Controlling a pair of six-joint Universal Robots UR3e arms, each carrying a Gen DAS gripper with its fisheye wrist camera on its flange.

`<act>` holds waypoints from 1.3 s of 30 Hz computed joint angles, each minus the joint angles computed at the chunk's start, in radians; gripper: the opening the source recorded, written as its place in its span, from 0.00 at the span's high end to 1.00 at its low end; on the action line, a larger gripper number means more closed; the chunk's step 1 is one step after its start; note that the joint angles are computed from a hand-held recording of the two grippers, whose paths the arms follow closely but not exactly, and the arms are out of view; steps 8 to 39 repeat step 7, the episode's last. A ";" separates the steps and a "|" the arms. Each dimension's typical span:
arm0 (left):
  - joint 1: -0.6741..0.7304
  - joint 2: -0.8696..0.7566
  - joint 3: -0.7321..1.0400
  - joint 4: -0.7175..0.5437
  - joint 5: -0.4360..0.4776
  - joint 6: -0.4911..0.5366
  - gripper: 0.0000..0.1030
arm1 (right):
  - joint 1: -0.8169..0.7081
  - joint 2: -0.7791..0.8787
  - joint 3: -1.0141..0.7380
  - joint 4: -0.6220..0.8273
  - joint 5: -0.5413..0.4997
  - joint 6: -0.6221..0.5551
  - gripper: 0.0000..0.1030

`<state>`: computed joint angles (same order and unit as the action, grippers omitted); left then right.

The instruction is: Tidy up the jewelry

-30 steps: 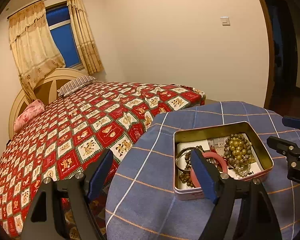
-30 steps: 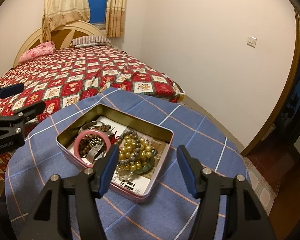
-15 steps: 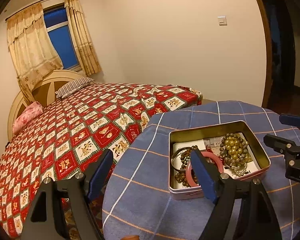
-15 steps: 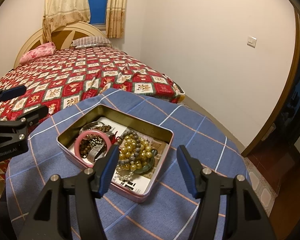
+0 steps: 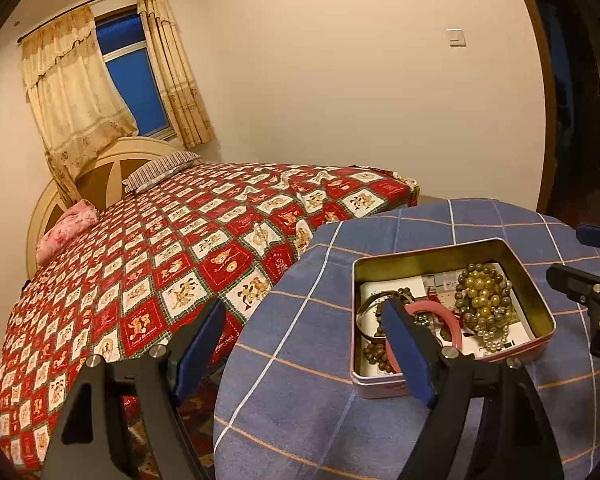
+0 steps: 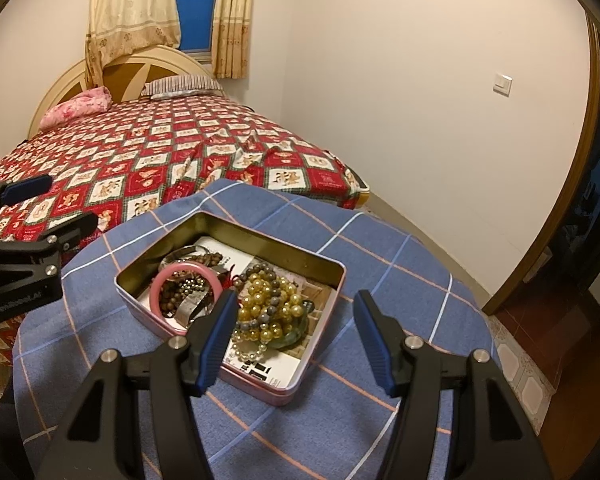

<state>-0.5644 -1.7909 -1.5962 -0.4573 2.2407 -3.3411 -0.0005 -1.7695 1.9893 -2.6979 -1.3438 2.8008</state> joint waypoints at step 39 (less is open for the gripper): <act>0.007 0.009 -0.038 0.054 -0.012 0.010 0.20 | -0.009 -0.001 0.003 0.003 -0.001 -0.002 0.39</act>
